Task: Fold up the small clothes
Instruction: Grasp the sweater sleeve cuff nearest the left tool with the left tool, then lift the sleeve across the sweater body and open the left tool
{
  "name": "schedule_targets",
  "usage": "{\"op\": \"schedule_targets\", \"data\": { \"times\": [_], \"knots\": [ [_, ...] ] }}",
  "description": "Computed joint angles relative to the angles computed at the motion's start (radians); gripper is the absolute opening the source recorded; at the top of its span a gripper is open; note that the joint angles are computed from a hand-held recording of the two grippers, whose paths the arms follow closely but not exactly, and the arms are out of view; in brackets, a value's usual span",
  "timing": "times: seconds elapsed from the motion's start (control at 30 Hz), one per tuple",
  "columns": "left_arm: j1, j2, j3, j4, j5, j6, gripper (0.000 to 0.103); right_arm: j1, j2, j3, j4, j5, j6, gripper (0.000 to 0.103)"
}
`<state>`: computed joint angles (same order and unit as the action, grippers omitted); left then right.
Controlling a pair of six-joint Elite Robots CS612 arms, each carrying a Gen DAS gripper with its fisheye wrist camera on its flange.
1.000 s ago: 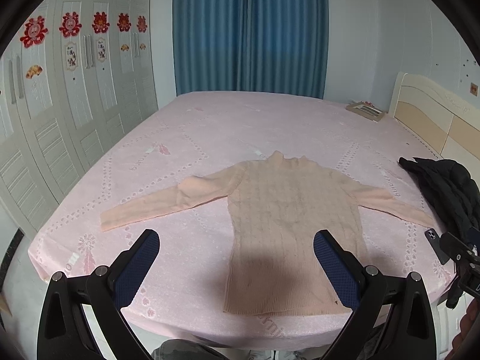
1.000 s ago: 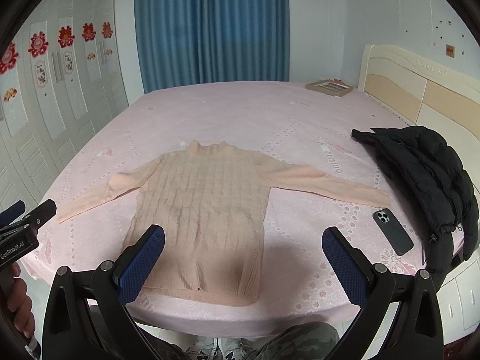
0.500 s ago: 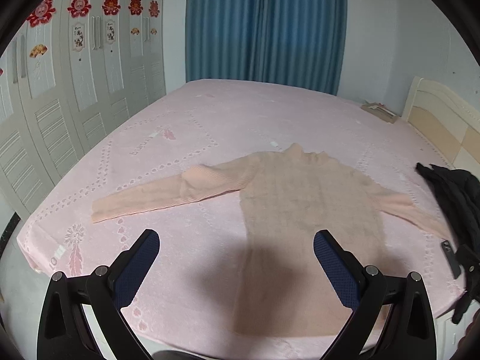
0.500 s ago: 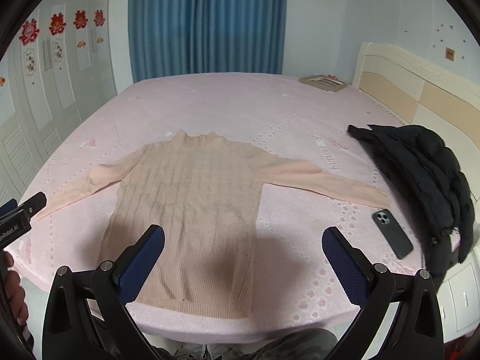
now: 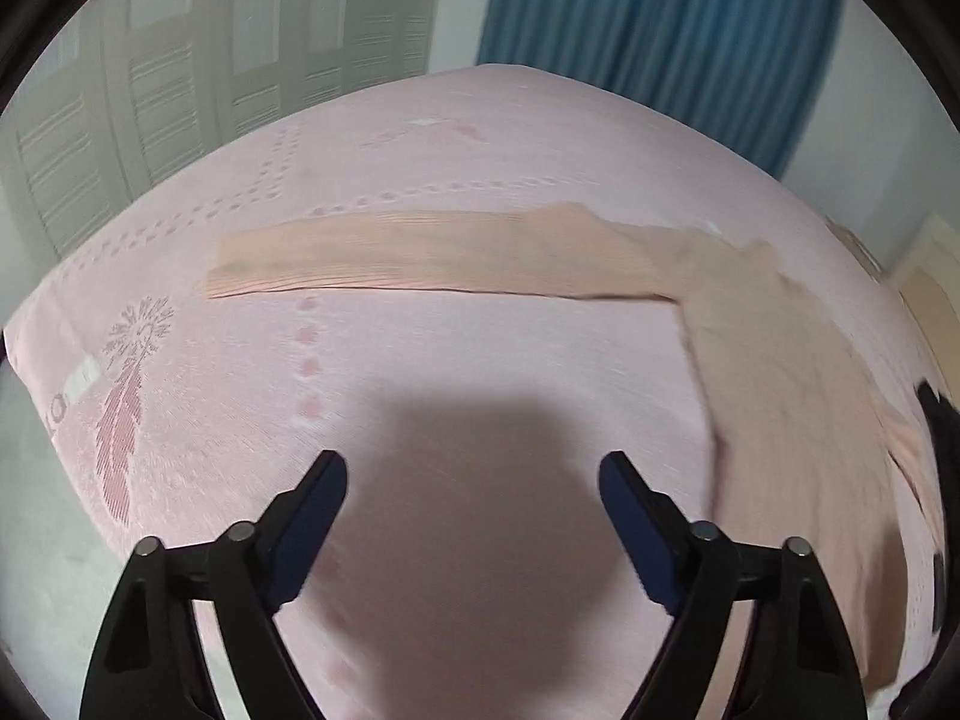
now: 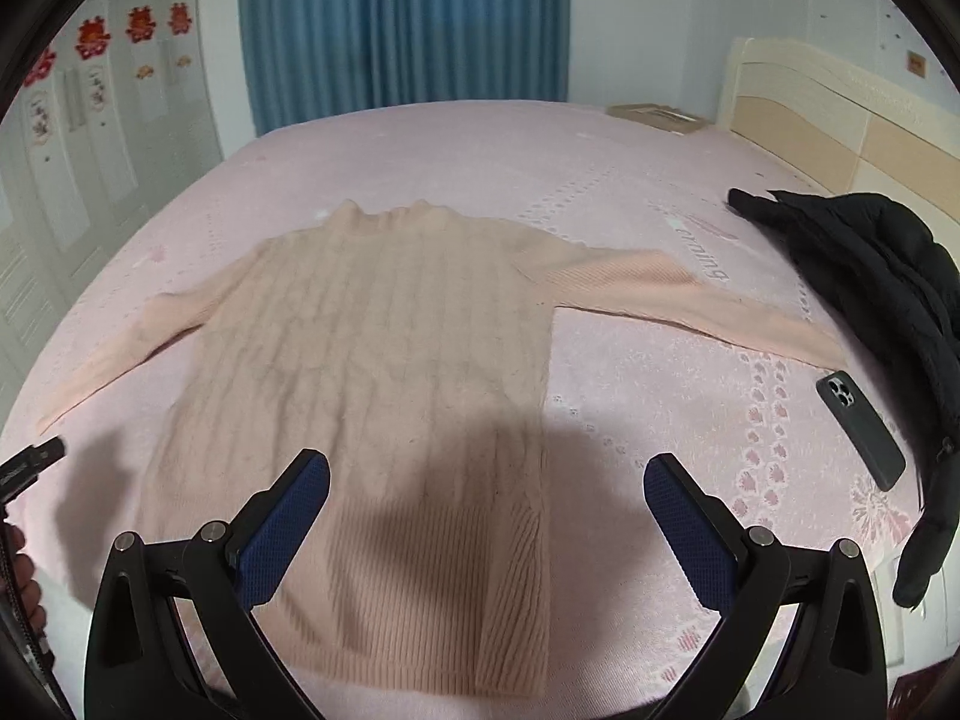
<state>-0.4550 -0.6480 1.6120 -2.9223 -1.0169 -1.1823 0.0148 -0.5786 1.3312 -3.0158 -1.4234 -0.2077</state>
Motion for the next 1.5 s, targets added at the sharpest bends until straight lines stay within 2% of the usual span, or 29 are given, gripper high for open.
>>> {"op": "schedule_targets", "data": {
  "times": [0.1,0.17,0.2,0.27,0.33,0.43,0.57,0.67,0.77,0.83,0.9,0.93,0.97,1.0,1.1,1.27,1.43,1.5],
  "knots": [
    [0.037,0.009,0.018,-0.040,-0.040,-0.024,0.081,0.011,0.024,-0.020,-0.009,-0.006,-0.017,0.097],
    [0.055,0.013,0.024,-0.039,-0.026,-0.062,0.081,0.019,0.038,-0.032,-0.013,-0.015,-0.045,0.095],
    [0.062,0.016,0.028,-0.046,-0.013,-0.075,0.075,0.024,0.043,-0.033,-0.023,-0.021,-0.057,0.092],
    [0.083,0.028,0.034,-0.099,-0.021,-0.080,0.071,0.030,0.051,-0.038,-0.024,-0.021,-0.089,0.090],
    [0.110,0.045,0.037,-0.170,-0.058,-0.107,0.071,0.038,0.063,-0.047,-0.023,-0.027,-0.102,0.085],
    [0.127,0.075,0.040,-0.295,-0.043,-0.142,0.067,0.043,0.071,-0.064,0.002,-0.023,-0.095,0.080],
    [0.154,0.099,0.030,-0.339,-0.041,-0.163,0.065,0.040,0.075,-0.096,0.111,0.032,-0.080,0.060],
    [0.171,0.115,0.006,-0.350,-0.046,-0.146,0.065,0.040,0.079,-0.100,0.125,0.047,-0.067,0.057],
    [0.176,0.124,-0.003,-0.355,-0.034,-0.166,0.063,0.041,0.080,-0.097,0.132,0.050,-0.053,0.057],
    [0.178,0.124,-0.018,-0.302,-0.005,-0.192,0.049,0.042,0.081,-0.096,0.141,0.047,-0.043,0.057],
    [0.177,0.121,-0.028,-0.242,0.018,-0.221,0.027,0.042,0.082,-0.097,0.150,0.044,-0.043,0.057],
    [0.179,0.121,-0.032,-0.226,0.018,-0.225,0.022,0.042,0.083,-0.096,0.147,0.040,-0.043,0.057],
    [0.182,0.122,-0.034,-0.226,0.014,-0.224,0.012,0.041,0.082,-0.093,0.146,0.039,-0.045,0.057],
    [0.184,0.119,-0.034,-0.223,0.009,-0.224,0.009,0.040,0.081,-0.092,0.143,0.036,-0.045,0.057],
    [0.185,0.108,-0.040,-0.207,0.007,-0.190,0.006,0.033,0.080,-0.091,0.132,0.043,-0.032,0.057],
    [0.156,0.069,-0.059,-0.146,0.106,-0.083,0.006,0.015,0.079,-0.089,0.106,0.064,0.000,0.057],
    [0.129,0.049,-0.140,-0.090,0.178,0.073,0.006,-0.006,0.080,-0.089,0.102,0.092,0.025,0.057],
    [0.114,0.053,-0.191,-0.073,0.205,0.146,0.006,-0.011,0.082,-0.088,0.086,0.075,0.032,0.057]
  ]
}}
